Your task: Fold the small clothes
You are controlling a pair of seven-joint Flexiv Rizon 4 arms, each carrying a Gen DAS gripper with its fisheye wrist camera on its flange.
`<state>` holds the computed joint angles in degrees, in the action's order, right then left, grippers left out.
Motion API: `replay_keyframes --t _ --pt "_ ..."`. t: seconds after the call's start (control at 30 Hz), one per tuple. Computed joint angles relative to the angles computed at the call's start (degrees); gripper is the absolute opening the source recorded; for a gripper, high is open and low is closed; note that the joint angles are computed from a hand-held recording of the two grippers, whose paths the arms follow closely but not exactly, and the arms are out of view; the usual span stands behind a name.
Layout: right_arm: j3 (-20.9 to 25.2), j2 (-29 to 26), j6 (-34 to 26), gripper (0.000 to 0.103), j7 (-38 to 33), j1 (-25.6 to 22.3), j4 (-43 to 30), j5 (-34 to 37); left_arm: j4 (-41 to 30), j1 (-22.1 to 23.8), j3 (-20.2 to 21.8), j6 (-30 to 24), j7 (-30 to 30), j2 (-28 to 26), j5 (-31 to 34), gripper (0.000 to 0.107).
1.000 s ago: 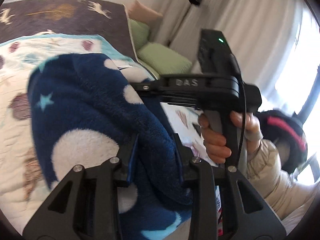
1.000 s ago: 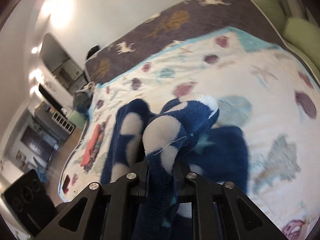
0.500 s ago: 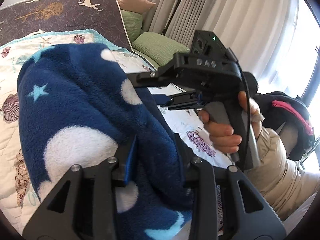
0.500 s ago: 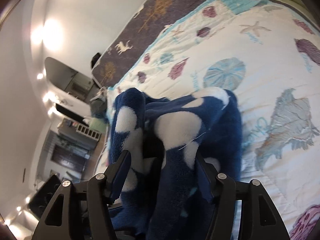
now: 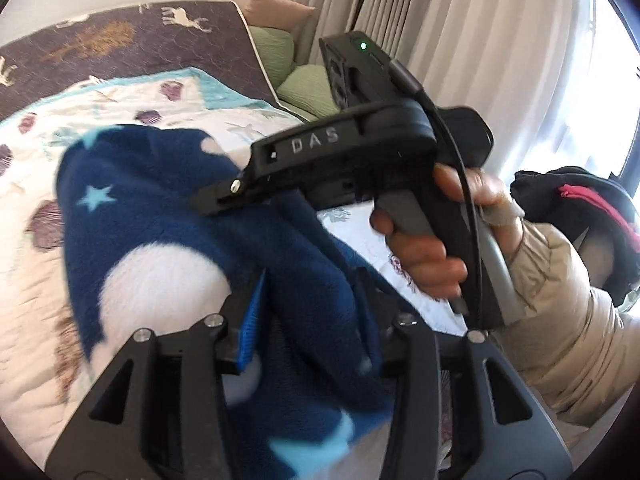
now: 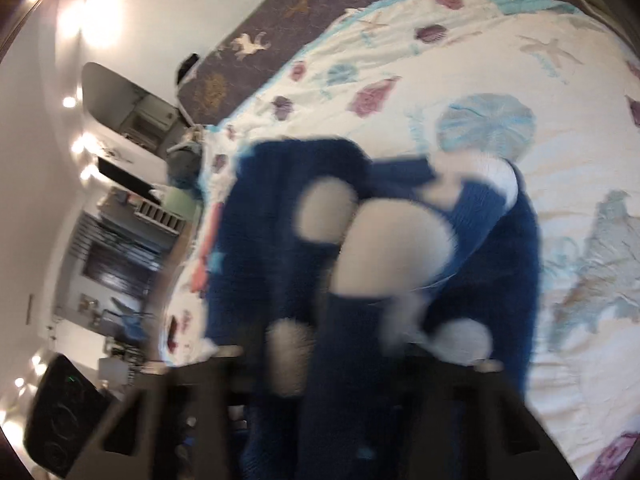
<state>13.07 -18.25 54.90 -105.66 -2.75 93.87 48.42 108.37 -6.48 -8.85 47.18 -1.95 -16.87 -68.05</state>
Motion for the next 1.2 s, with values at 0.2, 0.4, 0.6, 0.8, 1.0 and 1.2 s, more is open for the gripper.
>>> replay_keyframes --t 0.2,0.4,0.6,0.8,1.0,1.2 --pt "-0.1 4.2 6.6 0.026 -1.5 2.8 3.8 -5.1 9.4 -0.5 2.7 -0.7 13.7 7.9 -8.8 0.082" --pt "-0.7 9.3 8.9 0.022 -4.2 3.3 5.8 -4.2 13.3 -4.7 3.2 8.3 21.6 9.6 -14.3 0.082" --pt "-4.1 8.3 11.0 0.022 -1.0 2.3 9.7 -3.6 12.7 -5.3 3.7 9.3 20.2 8.8 -13.7 0.082" --pt "-2.2 3.5 4.9 0.024 -9.5 -6.7 7.8 13.7 10.2 -2.8 4.1 6.3 12.7 7.1 -11.2 0.082" --pt "-3.6 5.6 10.3 0.035 -5.4 -0.8 10.2 2.9 4.0 -1.1 2.8 3.6 8.1 4.3 -14.0 0.082" --pt "-6.5 9.9 20.0 0.05 14.3 4.1 19.5 -15.9 0.3 -1.1 1.6 1.9 0.8 -0.4 -2.6 0.071"
